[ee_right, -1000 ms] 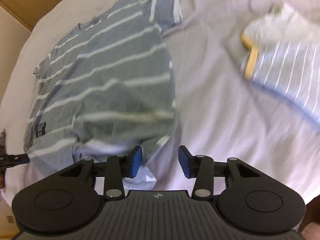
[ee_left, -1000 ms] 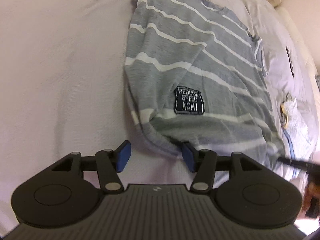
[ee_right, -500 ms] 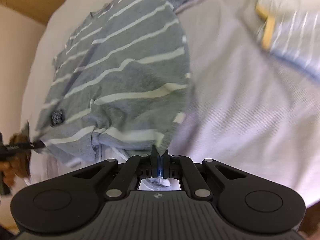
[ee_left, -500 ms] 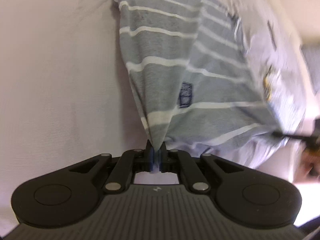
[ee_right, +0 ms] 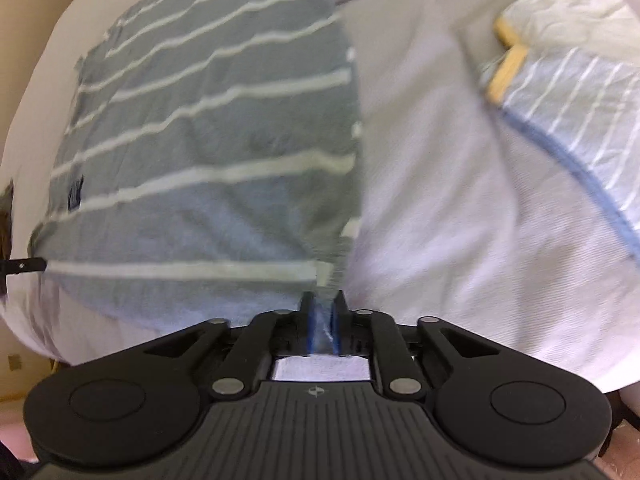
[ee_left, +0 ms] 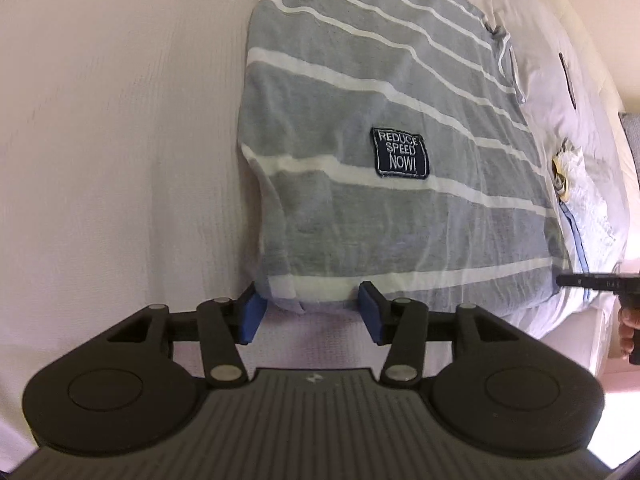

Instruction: Fold clothes

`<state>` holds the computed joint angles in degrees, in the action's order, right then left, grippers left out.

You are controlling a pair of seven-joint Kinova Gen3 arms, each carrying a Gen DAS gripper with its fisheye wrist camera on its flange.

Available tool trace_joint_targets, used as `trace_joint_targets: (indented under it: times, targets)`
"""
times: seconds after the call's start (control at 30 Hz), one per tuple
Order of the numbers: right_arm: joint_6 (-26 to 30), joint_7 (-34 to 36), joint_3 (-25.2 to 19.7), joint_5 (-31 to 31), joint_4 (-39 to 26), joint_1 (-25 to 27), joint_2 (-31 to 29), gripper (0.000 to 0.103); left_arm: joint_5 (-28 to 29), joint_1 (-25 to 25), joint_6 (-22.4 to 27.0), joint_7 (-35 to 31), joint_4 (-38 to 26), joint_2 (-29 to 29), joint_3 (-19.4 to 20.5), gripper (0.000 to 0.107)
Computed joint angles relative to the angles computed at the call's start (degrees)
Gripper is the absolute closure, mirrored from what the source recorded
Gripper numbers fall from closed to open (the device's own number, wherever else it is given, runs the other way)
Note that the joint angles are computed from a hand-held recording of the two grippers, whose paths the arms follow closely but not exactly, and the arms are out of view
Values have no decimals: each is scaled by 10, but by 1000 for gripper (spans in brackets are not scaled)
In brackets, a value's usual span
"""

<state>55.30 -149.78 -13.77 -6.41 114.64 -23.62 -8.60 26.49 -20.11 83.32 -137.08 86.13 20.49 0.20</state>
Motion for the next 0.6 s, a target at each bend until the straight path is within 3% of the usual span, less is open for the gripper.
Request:
trace_joint_targets:
  times: [0.03, 0.13, 0.17, 0.27, 0.37, 0.43, 0.5, 0.53, 0.6]
  targets:
    - [-9, 6, -7, -5, 5, 4, 2, 74, 18, -17, -5, -15, 14, -2, 9, 65]
    - [-51, 23, -61, -35, 30, 67, -4, 72, 66, -37, 31, -57, 16, 9, 6, 106]
    - [-71, 38, -69, -59, 43, 86, -9, 72, 67, -41, 54, -59, -2, 18, 14, 106]
    - [-76, 83, -31, -126, 48, 89, -20, 100, 27, -73, 124, -47, -78, 46, 79, 106]
    - [-12, 133, 12, -132, 16, 75, -18, 101, -26, -81, 186, -27, -157, 71, 102, 107]
    - [34, 124, 64, -101, -5, 27, -29, 101, -69, -86, 216, -12, -210, 87, 121, 107]
    - [81, 108, 97, -57, -27, -11, -35, 103, -89, -76, 239, -15, -254, 102, 108, 107]
    - [104, 103, 99, -39, -42, -15, -32, 103, -93, -72, 237, -12, -260, 105, 103, 107]
    - [151, 90, 74, -14, -77, 5, -10, 103, -89, -61, 206, -17, -242, 95, 78, 97]
